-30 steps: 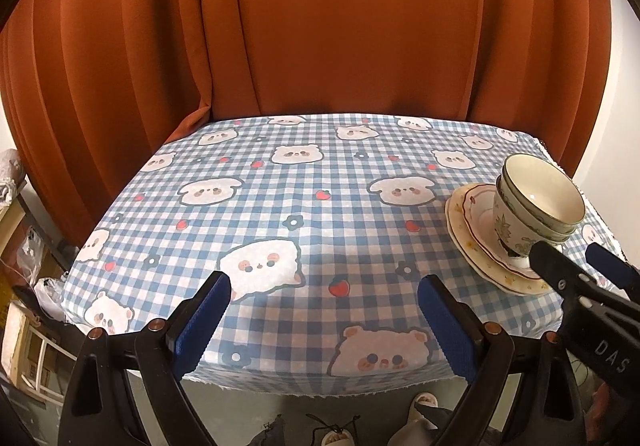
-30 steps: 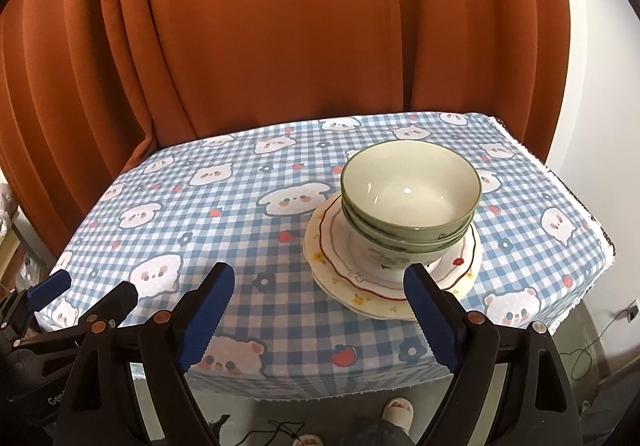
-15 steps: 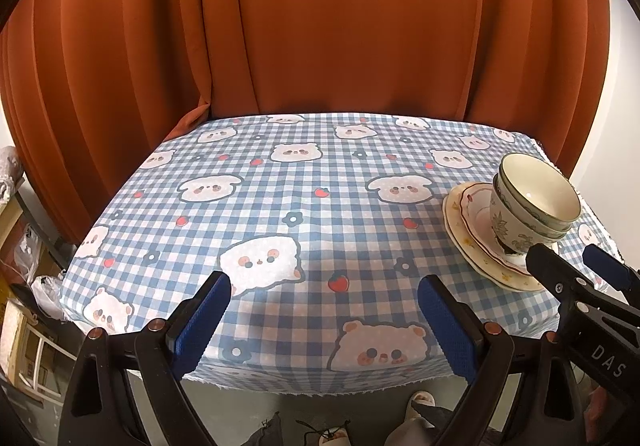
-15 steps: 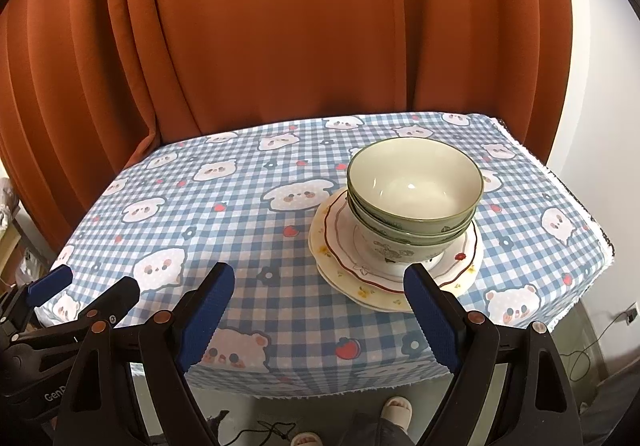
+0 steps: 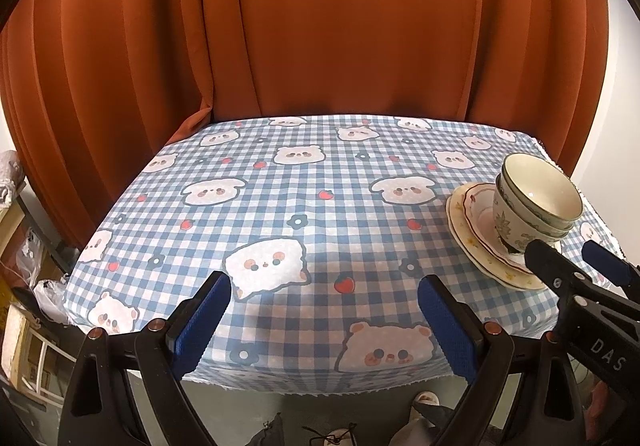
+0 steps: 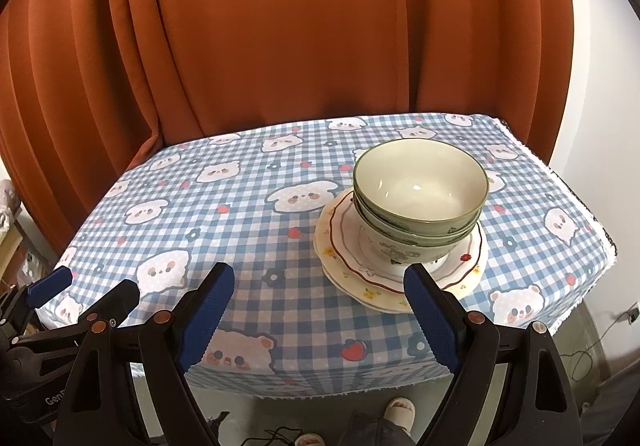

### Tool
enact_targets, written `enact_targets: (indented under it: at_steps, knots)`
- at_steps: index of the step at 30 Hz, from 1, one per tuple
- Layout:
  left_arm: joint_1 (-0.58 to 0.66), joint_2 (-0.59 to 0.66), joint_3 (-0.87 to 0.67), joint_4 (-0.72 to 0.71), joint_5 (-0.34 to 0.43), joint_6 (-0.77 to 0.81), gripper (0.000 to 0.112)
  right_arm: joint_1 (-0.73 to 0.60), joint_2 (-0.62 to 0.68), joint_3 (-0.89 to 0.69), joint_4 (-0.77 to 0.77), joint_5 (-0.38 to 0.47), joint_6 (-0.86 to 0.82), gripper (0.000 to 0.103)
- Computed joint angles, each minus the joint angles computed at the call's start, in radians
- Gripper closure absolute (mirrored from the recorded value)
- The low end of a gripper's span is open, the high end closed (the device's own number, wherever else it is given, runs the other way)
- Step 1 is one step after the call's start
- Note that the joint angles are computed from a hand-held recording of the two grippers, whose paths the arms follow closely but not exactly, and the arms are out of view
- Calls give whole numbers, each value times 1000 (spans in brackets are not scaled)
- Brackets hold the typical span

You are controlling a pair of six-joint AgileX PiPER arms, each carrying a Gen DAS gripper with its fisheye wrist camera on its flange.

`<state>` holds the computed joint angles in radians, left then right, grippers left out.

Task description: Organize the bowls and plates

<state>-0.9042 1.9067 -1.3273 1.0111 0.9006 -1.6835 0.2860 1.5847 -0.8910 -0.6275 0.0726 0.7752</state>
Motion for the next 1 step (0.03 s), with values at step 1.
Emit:
enact_targets:
  at_steps: [1]
  knots:
    - [1,-1,1,2,1,3,17,2,3,-3,-12,1,14,14]
